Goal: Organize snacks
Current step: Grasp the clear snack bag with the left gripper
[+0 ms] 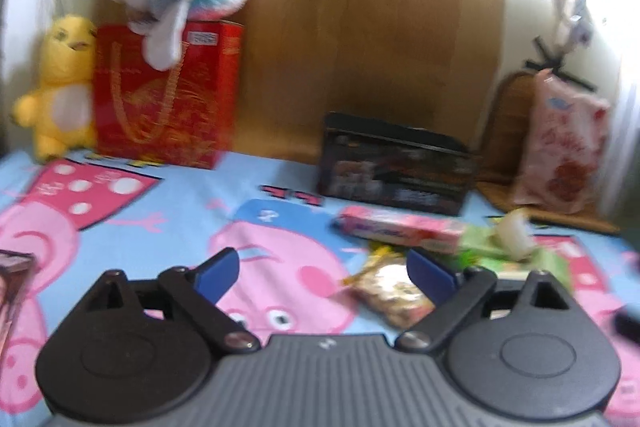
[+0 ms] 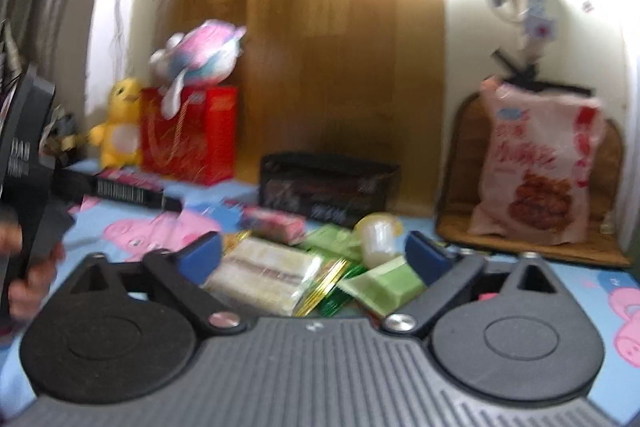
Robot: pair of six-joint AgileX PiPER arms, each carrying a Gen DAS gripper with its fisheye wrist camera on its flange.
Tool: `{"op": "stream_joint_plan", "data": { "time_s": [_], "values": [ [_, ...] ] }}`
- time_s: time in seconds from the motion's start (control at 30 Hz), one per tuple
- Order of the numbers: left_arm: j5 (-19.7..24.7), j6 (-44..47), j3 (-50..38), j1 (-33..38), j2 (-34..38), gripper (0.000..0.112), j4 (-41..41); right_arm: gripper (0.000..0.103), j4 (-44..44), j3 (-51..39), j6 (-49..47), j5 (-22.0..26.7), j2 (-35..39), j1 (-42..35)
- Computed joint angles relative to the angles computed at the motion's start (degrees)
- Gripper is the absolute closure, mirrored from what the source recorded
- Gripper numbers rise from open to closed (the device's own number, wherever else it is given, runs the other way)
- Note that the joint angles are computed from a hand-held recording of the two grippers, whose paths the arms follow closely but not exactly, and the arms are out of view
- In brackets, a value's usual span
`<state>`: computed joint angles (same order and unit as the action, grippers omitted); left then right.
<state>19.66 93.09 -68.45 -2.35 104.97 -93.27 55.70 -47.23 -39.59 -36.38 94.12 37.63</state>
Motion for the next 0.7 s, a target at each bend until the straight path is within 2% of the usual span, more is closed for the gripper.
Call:
{"op": "stream_joint_plan", "data": {
  "time_s": [0.07,0.13,0.17,0.23,0.3,0.37,0.4,0.43,0.5,0.6,0.63,0.7],
  "values": [
    [7.48,-10.88,-3.92,1.88,1.45,0.034,11.46,0.03,-2.9,-1.95,1.2,10.44,-0.17,-4.49],
    [15.42,-21.63,-9.44,2.75,3.85,0.041,22.92,0.034,-5.13,-4.07,2.48,17.12,1.07,-7.26],
    [19.29,-26.15,-12.54,2.81,5.59,0.044,27.4,0.034,-6.82,-5.36,3.11,19.97,2.05,-8.56],
    [24.71,-32.31,-17.41,2.21,9.14,0.05,33.01,0.033,-5.33,-7.52,0.25,22.65,3.79,-9.66],
    [29.85,-36.48,-21.86,1.59,12.83,0.06,36.12,0.035,-5.57,-10.06,-0.76,26.89,5.66,-11.06],
    [32.2,-37.44,-23.3,1.11,14.85,0.06,35.95,0.057,2.16,-12.76,-8.68,31.06,7.8,-12.18],
    [32.88,-36.76,-23.15,1.1,15.08,0.064,35.05,0.066,5.37,-13.03,-11.29,31.37,7.8,-12.18],
    [33.81,-37.07,-23.35,1.03,15.02,0.065,35.08,0.071,6.28,-13.09,-11.77,32.21,7.39,-12.16],
    [34.77,-37.06,-22.68,1.44,13.57,0.067,34.56,0.072,3.19,-12.51,-7.69,32.84,5.6,-11.49],
    [35.92,-33.3,-21.66,2.76,10.64,0.067,31.5,0.072,-2.65,-11.9,-2.46,30.78,2.91,-10.4],
    [36.51,-33.28,-22.62,3.1,10.36,0.067,30.84,0.072,-2.55,-12.73,-2.94,30.81,2.59,-10.72],
    [37.3,-35.31,-27.9,3.15,11.57,0.067,30.6,0.072,4.25,-16.42,-10.78,32.1,3.06,-12.23]
  ]
}}
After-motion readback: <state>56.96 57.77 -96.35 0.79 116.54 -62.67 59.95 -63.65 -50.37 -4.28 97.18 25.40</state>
